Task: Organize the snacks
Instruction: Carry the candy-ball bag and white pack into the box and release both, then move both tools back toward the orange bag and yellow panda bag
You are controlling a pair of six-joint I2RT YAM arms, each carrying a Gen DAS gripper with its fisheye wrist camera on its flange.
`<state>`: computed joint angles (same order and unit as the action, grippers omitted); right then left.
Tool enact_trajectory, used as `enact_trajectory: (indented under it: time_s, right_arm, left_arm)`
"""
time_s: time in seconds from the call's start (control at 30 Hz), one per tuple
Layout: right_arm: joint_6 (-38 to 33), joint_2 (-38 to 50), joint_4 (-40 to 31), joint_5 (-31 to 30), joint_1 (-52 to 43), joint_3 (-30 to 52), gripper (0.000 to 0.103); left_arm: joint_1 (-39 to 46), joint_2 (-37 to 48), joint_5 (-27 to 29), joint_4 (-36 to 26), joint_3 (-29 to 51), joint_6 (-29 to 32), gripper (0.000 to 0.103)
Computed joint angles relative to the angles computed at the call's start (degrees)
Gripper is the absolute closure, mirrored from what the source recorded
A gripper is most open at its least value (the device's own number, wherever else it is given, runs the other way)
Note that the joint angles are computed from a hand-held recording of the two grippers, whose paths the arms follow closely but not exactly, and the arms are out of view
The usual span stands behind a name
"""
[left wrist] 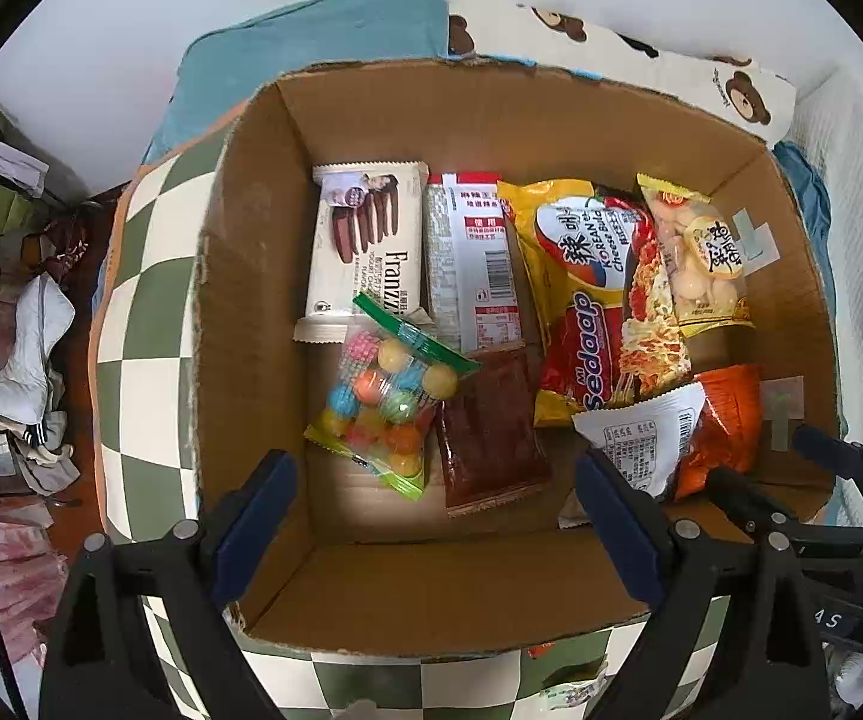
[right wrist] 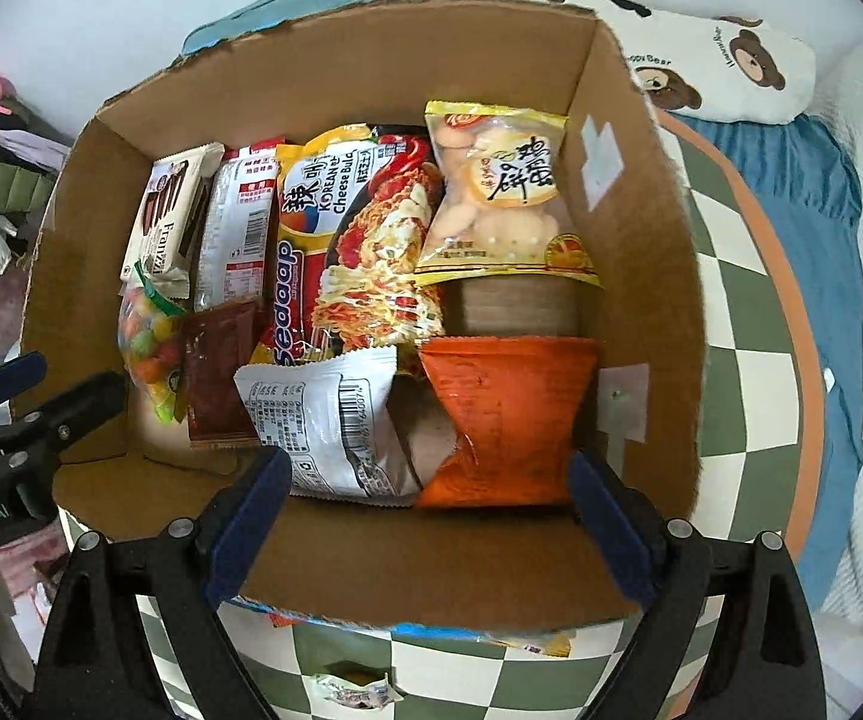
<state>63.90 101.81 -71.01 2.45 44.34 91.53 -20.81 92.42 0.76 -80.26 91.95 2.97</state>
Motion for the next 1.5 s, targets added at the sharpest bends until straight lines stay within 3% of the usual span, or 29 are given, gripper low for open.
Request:
enact_trajectory:
  time_s: [0.57, 0.9, 1.0, 1.17, 1.37, 1.5]
  right_arm:
    - [7.7, -3.5, -10.6, 12.6, 9.0, 8.4, 0.008]
    - [22.2, -7.1, -17.7, 21.3, 21.5, 11.2, 0.008]
    - [27.8, -9.9, -16.8, 21.9, 25.3, 7.9, 0.008]
    - [37.1, -15.6, -12.1, 20.0, 30.9, -3.0, 0.008]
    - [47.7, -24.4, -2.2, 15.6, 35.9, -21.5, 0.008]
    - [54.8, -28.5, 0.7, 14.9, 39.5, -30.1, 0.008]
  left_arm:
    - [-0.8, -12.6, 0.3, 1.0, -3.4, -1.5, 0.008]
    - [-2.6, -23.4, 1.3, -2.5, -5.3, -2.9, 0.008]
    - [-2.8, -26.9, 1.8, -3.7, -7.0, -3.6, 0.008]
    - [-9.1, -32.3, -3.2, -3.0, -15.4, -6.8, 0.008]
    - [-28.8, -32.7, -14.0, 2.7, -30.5, -10.2, 0.008]
    - [-41.1, -26.7, -21.1, 8.5, -36.1, -7.0, 0.008]
